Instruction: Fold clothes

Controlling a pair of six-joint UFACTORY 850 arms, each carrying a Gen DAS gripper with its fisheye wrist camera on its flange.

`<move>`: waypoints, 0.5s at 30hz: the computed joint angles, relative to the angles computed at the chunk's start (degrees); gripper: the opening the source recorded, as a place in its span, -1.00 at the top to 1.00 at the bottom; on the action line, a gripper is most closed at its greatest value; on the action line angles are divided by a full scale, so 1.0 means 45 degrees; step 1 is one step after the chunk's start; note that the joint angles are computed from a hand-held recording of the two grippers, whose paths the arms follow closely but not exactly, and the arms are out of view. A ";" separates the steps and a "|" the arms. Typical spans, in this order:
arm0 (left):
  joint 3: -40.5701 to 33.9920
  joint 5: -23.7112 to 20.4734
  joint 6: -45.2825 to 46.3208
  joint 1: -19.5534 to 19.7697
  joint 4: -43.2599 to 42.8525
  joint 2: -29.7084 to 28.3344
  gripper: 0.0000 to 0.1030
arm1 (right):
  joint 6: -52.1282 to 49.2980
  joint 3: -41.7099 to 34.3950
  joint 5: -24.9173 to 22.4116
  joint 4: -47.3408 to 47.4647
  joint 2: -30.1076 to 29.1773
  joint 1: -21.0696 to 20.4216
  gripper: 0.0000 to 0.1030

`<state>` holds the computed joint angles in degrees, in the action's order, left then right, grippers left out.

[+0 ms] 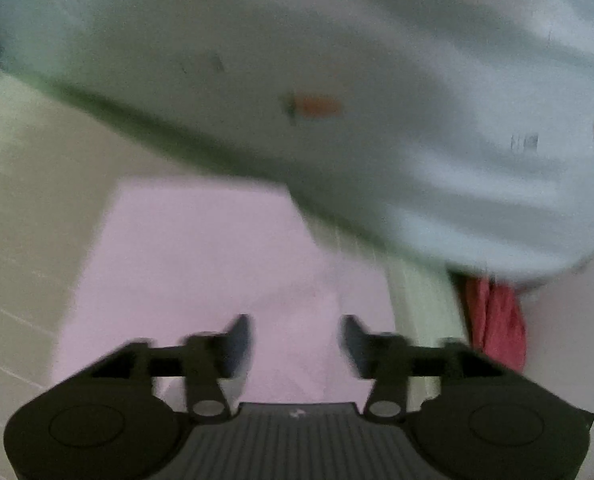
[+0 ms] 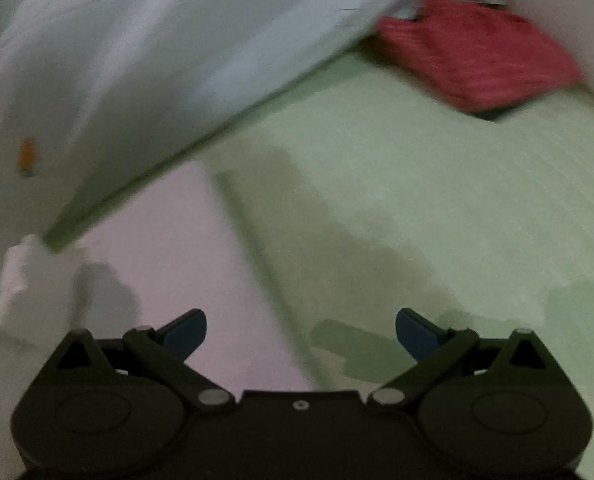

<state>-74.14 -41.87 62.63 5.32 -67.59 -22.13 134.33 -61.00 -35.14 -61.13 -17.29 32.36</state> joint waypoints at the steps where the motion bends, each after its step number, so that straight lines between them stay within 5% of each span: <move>1: 0.0172 0.0340 0.0393 0.0182 -0.0472 0.0225 -0.29 | -0.0029 -0.0242 0.0425 -0.0339 -0.0119 -0.0043 -0.97; 7: 0.0295 0.1652 -0.0661 0.1143 -0.0120 0.0267 -0.37 | 0.0914 -0.2034 0.3153 -0.2929 -0.1221 -0.0218 -0.94; 11: 0.0224 0.1927 -0.2109 0.1380 0.1251 -0.0256 -0.37 | -0.0585 -0.3356 0.4340 -0.1945 -0.2195 -0.0342 -0.85; 15: 0.0108 0.1617 -0.2928 0.1436 0.2132 -0.0809 -0.37 | -0.4353 -0.4591 0.4672 0.1268 -0.3112 -0.0308 -0.77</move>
